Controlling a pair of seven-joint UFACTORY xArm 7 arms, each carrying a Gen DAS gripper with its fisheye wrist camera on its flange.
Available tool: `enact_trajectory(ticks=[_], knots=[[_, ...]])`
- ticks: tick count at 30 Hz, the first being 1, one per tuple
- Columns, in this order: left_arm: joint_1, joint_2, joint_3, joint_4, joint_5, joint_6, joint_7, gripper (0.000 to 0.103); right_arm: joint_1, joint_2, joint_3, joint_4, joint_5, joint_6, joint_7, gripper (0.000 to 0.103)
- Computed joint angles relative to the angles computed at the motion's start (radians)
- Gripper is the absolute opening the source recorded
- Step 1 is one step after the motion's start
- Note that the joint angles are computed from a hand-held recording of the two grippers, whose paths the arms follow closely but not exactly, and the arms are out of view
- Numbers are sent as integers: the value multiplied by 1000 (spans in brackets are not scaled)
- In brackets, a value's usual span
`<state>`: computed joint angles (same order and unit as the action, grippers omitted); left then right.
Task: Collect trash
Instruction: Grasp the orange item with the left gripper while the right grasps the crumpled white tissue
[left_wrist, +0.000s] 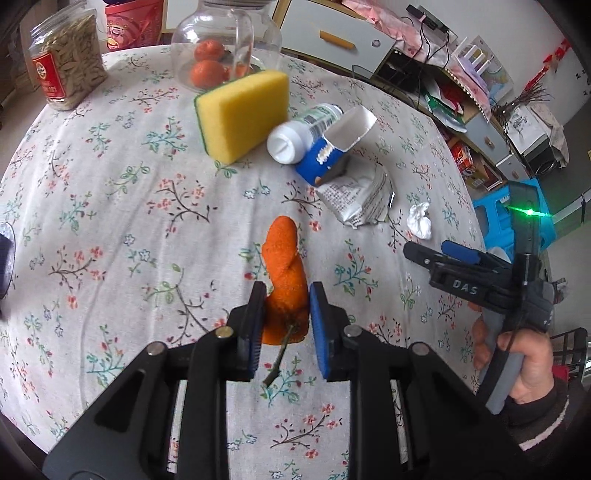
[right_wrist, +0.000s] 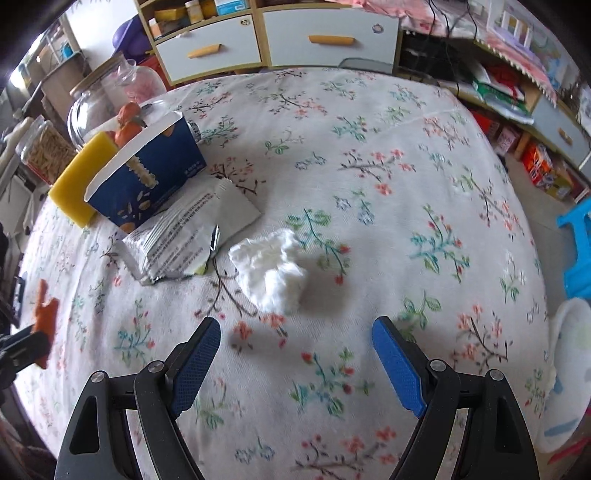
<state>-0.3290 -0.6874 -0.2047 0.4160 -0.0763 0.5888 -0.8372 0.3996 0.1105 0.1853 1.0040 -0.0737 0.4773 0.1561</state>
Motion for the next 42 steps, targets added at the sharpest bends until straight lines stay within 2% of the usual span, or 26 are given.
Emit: enact_trajectory(ticks=[6,8,12,15,17,28,37,42], knots=[[2,-28,10,-14,-2,-2,6,25,14,31,-4,14,-45,-57,35,85],[4,-32,12,-18,-4,-2,9,25,19,37,-5,15,-56,-78,37,81],[6,-46,11,-25,-5,5,9,25,27,44,-1,18,-65,-106,26,58],[8,-41,7,-18,-3,7,8,25,19,32,9,8,-28,-116,-16,33],[9,-36,3,-14,-1,6,5,25,16,18,12,-3,-10,-128,-36,28],[21,11,-18,20,25,-20,-21,25,-8,-104,16,-89,152,-142,-195,26],[22,108,-52,89,63,-84,-55,25,-44,-232,-48,-167,274,-108,-326,26],[37,176,-90,148,120,-105,-92,25,-81,-291,-88,-205,309,-76,-368,26]])
